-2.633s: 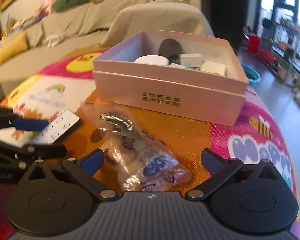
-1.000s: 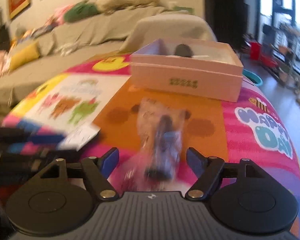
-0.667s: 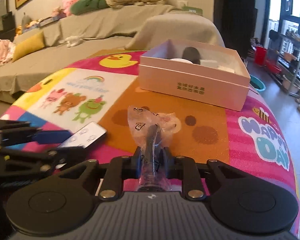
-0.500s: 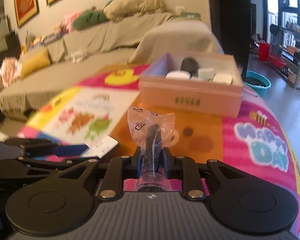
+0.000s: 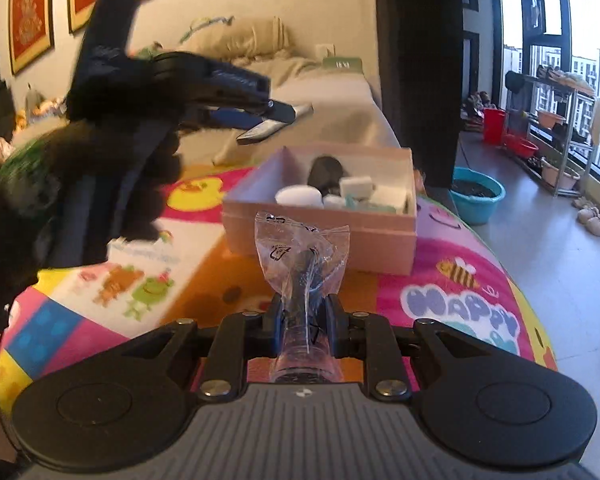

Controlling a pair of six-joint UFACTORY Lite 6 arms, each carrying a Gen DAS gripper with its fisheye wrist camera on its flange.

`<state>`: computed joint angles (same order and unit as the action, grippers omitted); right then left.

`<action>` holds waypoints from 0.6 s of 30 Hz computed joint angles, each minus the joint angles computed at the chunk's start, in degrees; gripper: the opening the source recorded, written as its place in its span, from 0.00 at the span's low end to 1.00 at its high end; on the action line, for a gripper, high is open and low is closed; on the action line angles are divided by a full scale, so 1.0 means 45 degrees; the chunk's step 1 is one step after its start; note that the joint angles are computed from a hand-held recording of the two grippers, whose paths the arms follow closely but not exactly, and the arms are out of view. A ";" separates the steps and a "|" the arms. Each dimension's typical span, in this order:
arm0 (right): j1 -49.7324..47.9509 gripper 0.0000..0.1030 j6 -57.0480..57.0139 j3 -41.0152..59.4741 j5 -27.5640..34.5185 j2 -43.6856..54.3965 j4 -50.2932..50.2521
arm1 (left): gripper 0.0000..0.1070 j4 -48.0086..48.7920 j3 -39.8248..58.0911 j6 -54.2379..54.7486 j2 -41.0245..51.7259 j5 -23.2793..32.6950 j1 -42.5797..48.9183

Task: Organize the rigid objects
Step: 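Drop the remote into the pink box with the left tool while the right tool carries the bag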

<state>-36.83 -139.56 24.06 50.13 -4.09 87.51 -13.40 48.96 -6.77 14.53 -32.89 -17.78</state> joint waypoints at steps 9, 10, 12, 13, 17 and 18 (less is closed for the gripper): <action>0.2655 0.19 0.2030 0.2397 -0.1103 0.1194 0.1661 | 0.39 0.1844 -0.3527 -0.0993 -0.1842 -0.0989 0.1052; 0.3153 0.19 0.2427 0.2990 -0.1375 0.1474 0.2051 | 0.39 0.1417 -0.4128 -0.0432 -0.2278 -0.1034 0.0918; 0.4277 0.19 0.2828 0.4346 -0.2134 0.2269 0.3235 | 0.40 0.0250 -0.5290 0.0895 -0.3201 -0.0984 0.0453; 0.4758 0.20 0.2816 0.5025 -0.2457 0.2758 0.3843 | 0.40 -0.0177 -0.5651 0.1389 -0.3464 -0.0938 0.0349; 0.6553 0.57 0.0432 0.6212 -0.4668 0.3895 0.7986 | 0.40 -0.3531 -0.7036 0.4425 -0.4309 -0.0518 -0.0227; 0.6666 0.59 -0.0268 0.5826 -0.4639 0.3779 0.8709 | 0.40 -0.3963 -0.7377 0.4787 -0.4415 -0.0616 -0.0230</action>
